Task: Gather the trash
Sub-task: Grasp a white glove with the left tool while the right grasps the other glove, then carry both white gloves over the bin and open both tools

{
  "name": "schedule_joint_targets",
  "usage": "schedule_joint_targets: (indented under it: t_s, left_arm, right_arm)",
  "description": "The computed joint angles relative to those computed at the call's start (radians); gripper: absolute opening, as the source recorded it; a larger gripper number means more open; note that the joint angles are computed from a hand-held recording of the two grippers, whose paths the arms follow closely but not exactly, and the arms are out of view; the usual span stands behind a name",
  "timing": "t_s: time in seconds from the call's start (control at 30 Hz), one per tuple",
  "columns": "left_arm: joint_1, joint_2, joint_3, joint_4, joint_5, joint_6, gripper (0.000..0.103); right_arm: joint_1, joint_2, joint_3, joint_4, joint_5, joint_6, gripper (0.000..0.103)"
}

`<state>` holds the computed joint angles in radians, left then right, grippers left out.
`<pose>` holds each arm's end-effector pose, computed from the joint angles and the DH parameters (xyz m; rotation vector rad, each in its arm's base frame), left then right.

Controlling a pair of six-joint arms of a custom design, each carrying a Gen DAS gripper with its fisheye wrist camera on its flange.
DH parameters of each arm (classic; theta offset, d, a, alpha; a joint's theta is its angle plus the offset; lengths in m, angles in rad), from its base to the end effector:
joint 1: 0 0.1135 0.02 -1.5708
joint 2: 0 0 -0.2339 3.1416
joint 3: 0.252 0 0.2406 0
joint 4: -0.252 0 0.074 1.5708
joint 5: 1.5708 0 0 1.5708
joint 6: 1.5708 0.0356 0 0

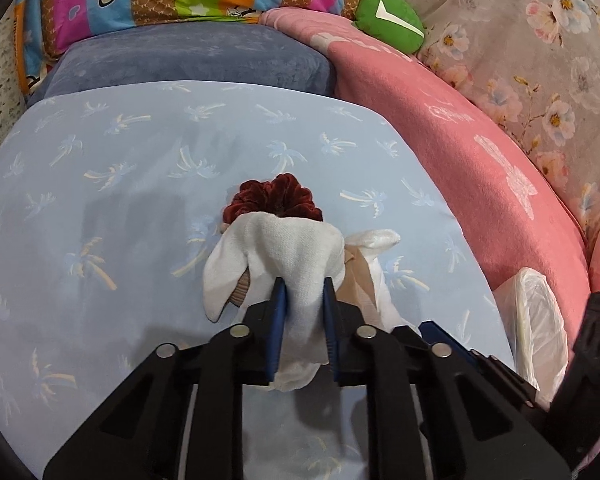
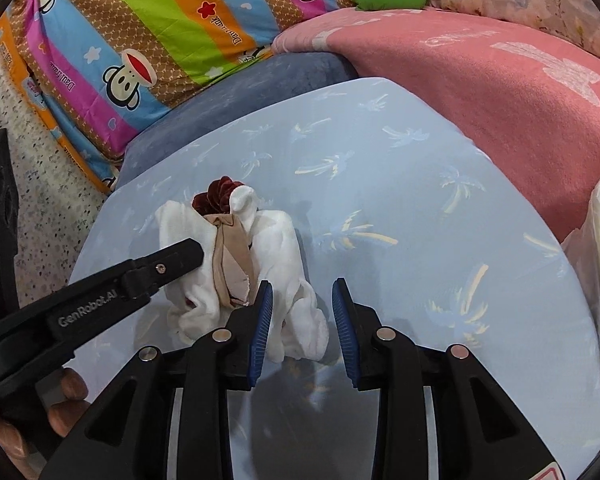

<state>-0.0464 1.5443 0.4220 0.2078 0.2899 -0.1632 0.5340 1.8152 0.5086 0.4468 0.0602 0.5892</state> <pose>0.2341 -0.0211 0.0777 -0.0217 2.4859 -0.4489 0.2308 0.1340 0.0482 0.0960 2.4740 0.4264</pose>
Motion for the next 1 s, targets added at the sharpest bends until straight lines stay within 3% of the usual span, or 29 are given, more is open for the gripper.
schedule_joint_targets:
  t_s: [0.2, 0.27, 0.3, 0.5, 0.73, 1.0]
  left_arm:
    - [0.039, -0.043, -0.039, -0.007, 0.016, 0.009, 0.013]
    - [0.042, -0.061, -0.045, -0.018, 0.016, 0.008, 0.013]
    - [0.041, -0.069, -0.047, -0.025, 0.013, 0.004, 0.013]
    - [0.050, -0.173, -0.076, -0.077, -0.001, -0.002, 0.013]
    - [0.021, -0.353, -0.113, -0.175, -0.032, -0.019, 0.013]
    - [-0.123, -0.539, -0.130, -0.291, -0.114, -0.071, 0.013]
  right_arm:
    - [0.004, 0.075, 0.008, 0.053, -0.022, 0.013, 0.033]
    - [-0.002, 0.077, 0.008, 0.058, -0.042, 0.002, 0.024]
    - [-0.006, 0.077, 0.008, 0.059, -0.045, -0.003, 0.012]
    - [0.016, -0.009, -0.062, 0.084, -0.005, 0.017, 0.008]
    - [0.010, -0.247, -0.181, 0.046, 0.031, 0.025, 0.008]
    - [-0.022, -0.642, -0.285, -0.157, 0.056, 0.019, 0.008]
